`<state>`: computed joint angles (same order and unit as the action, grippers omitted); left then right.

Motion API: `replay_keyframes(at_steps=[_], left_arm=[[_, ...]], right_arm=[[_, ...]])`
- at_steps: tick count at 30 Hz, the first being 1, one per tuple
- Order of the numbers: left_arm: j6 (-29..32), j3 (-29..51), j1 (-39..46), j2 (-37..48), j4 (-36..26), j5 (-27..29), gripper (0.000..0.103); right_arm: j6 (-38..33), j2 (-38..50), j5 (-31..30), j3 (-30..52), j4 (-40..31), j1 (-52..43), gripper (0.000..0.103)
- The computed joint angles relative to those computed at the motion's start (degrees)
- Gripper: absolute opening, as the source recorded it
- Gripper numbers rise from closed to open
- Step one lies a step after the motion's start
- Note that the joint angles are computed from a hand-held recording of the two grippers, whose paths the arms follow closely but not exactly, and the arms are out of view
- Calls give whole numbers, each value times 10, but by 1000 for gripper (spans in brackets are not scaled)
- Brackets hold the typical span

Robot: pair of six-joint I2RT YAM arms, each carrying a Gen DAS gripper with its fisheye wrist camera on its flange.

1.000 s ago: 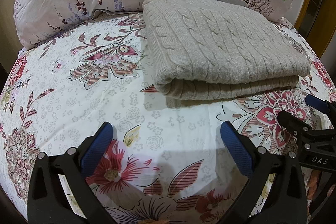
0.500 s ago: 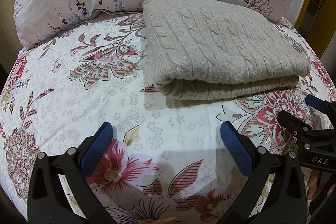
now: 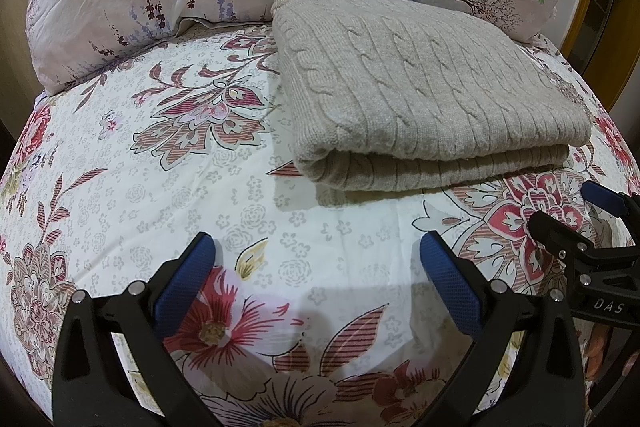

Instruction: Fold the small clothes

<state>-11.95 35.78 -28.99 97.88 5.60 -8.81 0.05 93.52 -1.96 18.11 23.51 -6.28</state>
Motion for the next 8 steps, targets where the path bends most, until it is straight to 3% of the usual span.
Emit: replay_keyframes(at_steps=[8], left_arm=[[-1,0,-1,0,0,-1,101]], right_arm=[[0,2,0,-1,2,0,102]])
